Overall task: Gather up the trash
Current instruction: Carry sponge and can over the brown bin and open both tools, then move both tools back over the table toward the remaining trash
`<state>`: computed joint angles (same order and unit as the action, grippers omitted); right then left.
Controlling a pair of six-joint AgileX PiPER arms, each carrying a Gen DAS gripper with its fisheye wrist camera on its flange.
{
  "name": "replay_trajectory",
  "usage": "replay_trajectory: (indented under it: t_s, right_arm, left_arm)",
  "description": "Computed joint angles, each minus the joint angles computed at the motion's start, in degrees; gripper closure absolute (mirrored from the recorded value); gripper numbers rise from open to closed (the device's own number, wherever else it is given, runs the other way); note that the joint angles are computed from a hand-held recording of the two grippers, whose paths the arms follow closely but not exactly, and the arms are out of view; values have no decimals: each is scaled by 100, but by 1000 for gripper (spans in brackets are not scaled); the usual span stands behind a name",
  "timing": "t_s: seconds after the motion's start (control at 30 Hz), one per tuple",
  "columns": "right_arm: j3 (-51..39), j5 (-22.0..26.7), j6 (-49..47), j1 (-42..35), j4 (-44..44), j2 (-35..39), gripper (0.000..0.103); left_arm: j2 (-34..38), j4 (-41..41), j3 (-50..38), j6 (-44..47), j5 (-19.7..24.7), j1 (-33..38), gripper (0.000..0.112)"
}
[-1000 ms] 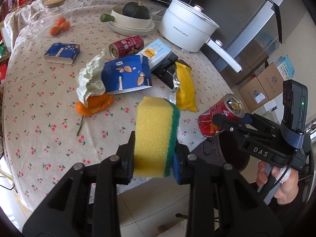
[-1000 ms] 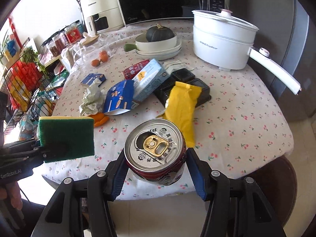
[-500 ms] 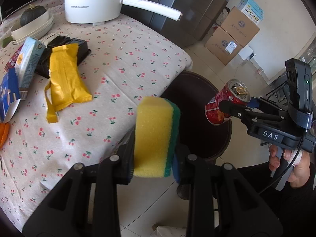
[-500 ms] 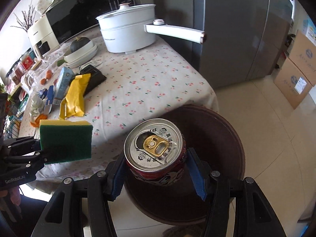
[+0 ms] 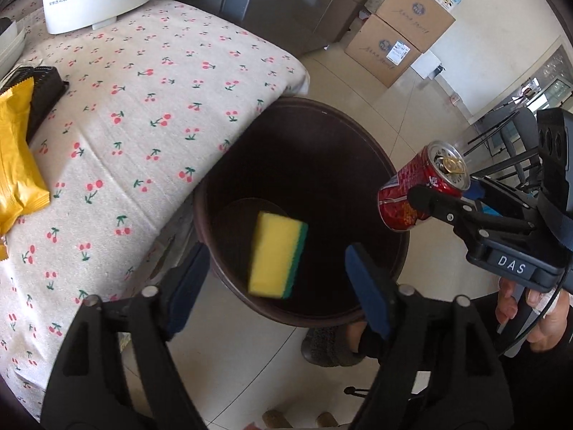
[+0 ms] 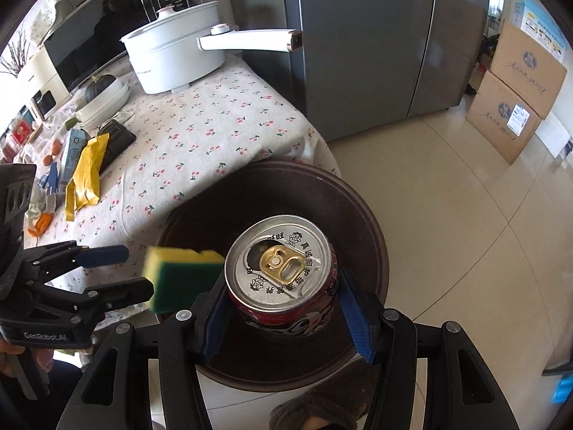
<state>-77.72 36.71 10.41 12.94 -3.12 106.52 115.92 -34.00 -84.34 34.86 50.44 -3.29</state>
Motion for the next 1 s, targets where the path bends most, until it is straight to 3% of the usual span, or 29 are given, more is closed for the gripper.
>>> replay_trajectory:
  t_s: [0.53,0.6,0.67,1.0]
  right_arm:
    - [-816,620,139,391,-56,850,43]
    - [-979,780,268,456,-137,975,37]
    - [-1025,804,402,526,-275,993,23]
    - [-1351,898,622,828,-522,1035,20]
  left_arm:
    - [-953,543,811,138,-250,930,15]
    - [-1042,531,900,210,-256,1092,13]
    - [-1103,495,955,286,-244,1265,13]
    - [-1296,347,1042,517,-138,2112,12]
